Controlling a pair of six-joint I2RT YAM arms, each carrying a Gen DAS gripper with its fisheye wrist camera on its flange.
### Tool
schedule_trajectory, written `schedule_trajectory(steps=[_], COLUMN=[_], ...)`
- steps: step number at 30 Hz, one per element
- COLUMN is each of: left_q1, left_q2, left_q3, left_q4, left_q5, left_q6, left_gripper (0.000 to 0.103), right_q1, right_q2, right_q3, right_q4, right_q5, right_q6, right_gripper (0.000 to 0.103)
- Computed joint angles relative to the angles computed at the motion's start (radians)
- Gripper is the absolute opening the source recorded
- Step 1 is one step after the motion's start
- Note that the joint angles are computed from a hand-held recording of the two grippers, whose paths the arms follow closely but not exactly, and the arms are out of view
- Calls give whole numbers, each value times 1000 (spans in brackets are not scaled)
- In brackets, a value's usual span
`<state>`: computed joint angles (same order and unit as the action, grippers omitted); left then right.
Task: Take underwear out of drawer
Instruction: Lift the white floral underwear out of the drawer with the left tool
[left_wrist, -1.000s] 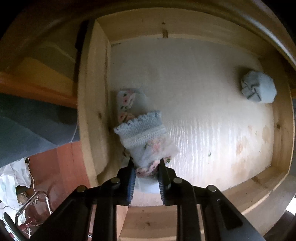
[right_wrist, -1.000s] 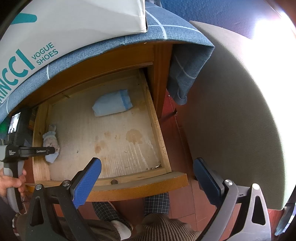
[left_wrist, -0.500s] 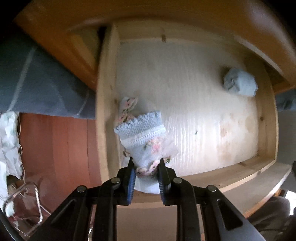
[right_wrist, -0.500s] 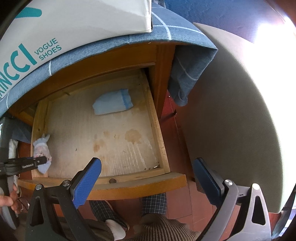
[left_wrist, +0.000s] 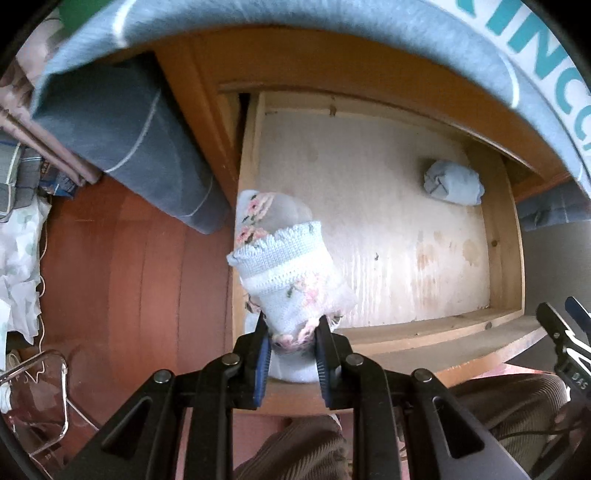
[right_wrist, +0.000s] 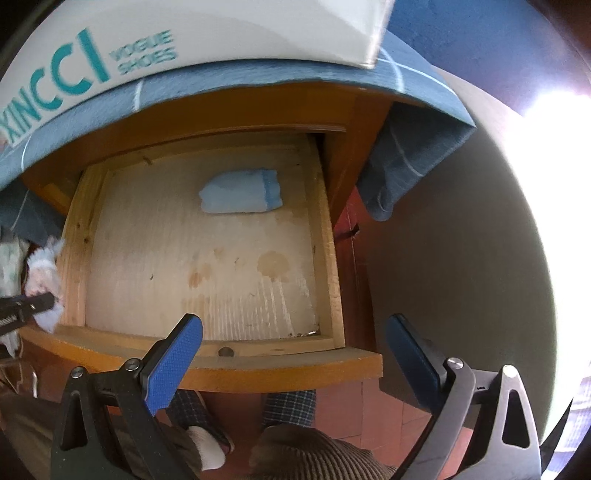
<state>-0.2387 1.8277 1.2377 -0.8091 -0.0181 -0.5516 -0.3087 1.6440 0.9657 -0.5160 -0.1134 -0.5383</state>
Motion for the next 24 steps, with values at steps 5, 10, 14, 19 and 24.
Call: schedule_trajectory(steps=[5,10,14,19,24], left_q1=[-34,-62,-53,-35,-45], left_q2=[-61,-116,-147,-169,-195], left_q3=[-37,-76,-99,-119,-128], left_q4=[18,46,64,80,80], left_q5=[-34,-78,-72,-57,-80], left_q6=[-6,-19,-17,-29,-37], left_gripper=[21,22,22,22,22], right_q1=[27,38,61,111,148], right_q2=[-21,-17,-4,-15,17], right_q3=[-30,-29,-18,-35,-38], right_q4=[16,1,-8,23,51], right_q5=[9,-23,-37,2,54], right_q6=[-42,-85,-143,-260,-315], right_gripper=[95,93,82,58,49])
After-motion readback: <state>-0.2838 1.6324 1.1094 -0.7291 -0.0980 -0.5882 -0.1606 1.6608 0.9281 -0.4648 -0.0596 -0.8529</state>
